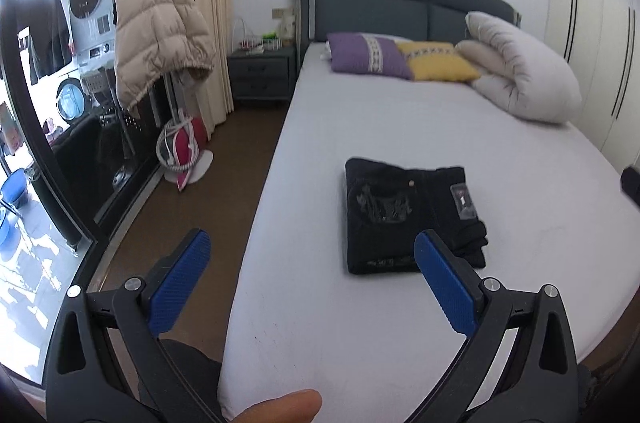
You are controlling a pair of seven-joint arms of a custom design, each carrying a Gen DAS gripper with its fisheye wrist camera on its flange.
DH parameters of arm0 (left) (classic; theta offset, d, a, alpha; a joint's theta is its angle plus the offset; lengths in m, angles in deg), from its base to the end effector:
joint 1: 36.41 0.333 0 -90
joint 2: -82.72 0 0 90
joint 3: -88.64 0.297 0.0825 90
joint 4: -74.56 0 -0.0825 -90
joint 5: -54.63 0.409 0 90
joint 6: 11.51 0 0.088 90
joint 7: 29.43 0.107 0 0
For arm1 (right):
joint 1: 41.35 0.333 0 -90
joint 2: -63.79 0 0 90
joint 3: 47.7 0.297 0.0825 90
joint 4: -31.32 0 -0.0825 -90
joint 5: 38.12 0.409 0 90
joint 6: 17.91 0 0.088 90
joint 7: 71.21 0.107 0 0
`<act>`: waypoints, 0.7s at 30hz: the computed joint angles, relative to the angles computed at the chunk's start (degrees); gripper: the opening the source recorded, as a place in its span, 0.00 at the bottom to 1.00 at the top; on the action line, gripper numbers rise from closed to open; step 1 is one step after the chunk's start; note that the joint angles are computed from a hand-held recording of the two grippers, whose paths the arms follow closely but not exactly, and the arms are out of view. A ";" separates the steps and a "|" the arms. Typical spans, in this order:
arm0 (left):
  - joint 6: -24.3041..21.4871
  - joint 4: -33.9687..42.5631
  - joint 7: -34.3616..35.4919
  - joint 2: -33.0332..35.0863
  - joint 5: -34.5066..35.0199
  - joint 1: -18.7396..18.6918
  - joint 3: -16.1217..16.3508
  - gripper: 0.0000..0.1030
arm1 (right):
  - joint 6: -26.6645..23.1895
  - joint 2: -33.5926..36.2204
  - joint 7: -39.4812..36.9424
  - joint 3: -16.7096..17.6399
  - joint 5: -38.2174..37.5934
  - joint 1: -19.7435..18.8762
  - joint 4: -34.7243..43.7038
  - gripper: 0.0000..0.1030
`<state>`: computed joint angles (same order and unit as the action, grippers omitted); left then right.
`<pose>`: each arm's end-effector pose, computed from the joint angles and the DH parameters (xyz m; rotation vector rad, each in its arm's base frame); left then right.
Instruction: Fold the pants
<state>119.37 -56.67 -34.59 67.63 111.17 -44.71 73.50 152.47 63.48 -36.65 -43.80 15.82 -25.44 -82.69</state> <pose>0.4867 -0.1942 0.4599 -2.0584 1.0094 -0.5089 0.5974 0.1561 0.5304 -1.8172 1.1300 -0.6181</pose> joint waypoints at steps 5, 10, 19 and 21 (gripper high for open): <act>2.92 2.33 -0.23 5.96 1.22 1.39 1.72 1.00 | -0.65 2.36 8.34 0.20 -9.67 -0.02 -0.46 1.00; 4.22 3.80 0.00 9.40 1.55 1.43 2.82 1.00 | -1.98 3.34 9.77 0.37 -11.58 -0.27 -0.26 1.00; 5.46 4.27 0.50 11.08 0.72 0.32 3.38 1.00 | -3.35 3.33 10.75 0.35 -12.73 -0.72 -0.62 1.00; 6.17 4.20 0.31 11.32 0.80 0.25 3.47 1.00 | -3.41 3.31 10.78 0.34 -12.89 -0.76 -0.79 1.00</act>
